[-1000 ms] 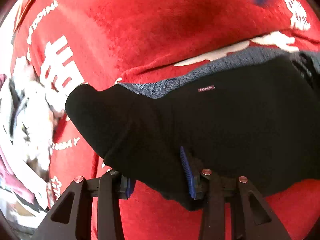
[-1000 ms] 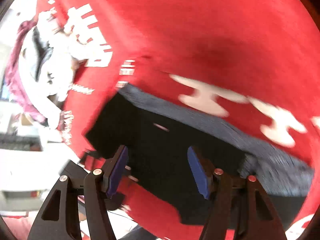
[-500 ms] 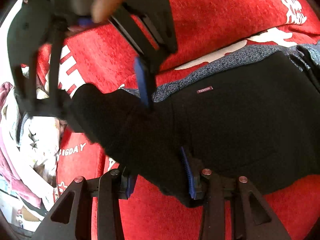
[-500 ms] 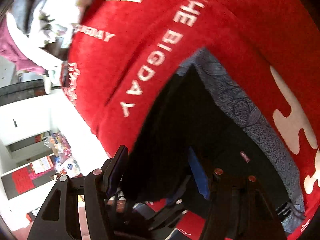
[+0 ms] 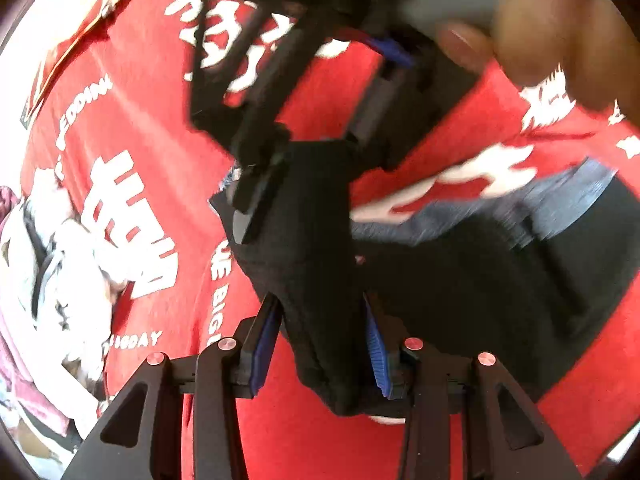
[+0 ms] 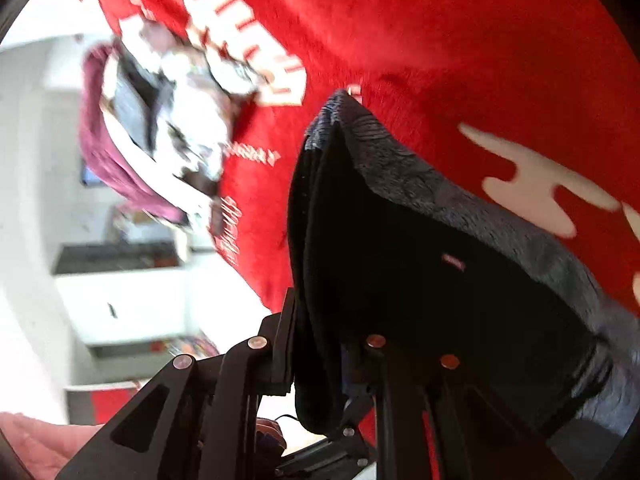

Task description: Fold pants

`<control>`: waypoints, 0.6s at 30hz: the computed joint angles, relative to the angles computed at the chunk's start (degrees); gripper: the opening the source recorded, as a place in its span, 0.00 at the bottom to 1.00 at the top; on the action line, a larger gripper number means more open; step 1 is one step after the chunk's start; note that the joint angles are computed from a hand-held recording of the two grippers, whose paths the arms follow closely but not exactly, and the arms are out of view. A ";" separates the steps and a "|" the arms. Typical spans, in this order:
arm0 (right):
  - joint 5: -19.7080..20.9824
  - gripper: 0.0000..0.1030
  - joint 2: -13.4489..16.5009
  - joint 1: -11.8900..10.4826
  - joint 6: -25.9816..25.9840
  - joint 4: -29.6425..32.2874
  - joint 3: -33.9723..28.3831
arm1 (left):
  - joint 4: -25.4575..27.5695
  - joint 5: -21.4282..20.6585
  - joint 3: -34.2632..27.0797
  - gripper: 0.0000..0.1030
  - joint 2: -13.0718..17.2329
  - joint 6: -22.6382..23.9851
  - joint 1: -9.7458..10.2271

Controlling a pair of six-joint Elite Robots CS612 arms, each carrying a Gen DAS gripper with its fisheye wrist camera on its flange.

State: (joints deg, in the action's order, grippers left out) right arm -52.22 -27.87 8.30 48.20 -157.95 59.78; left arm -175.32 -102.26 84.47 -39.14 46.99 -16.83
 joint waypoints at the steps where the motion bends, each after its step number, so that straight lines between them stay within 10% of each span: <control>1: -0.17 0.17 -0.90 -0.23 1.39 -3.13 2.17 | 0.58 -1.38 0.49 0.40 -0.76 -0.16 -0.13; 7: -5.19 0.17 -8.97 -1.51 10.41 -24.83 20.13 | 1.52 -7.48 5.21 0.40 -5.16 -0.34 -2.20; 18: -14.51 0.19 -17.54 -3.85 22.22 -46.58 44.84 | 3.06 -10.77 15.78 0.41 -10.53 5.91 -8.62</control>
State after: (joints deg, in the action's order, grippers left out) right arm -66.73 -45.40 4.45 70.42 -204.53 104.62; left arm -172.26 -113.03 100.25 -49.67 52.89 -25.45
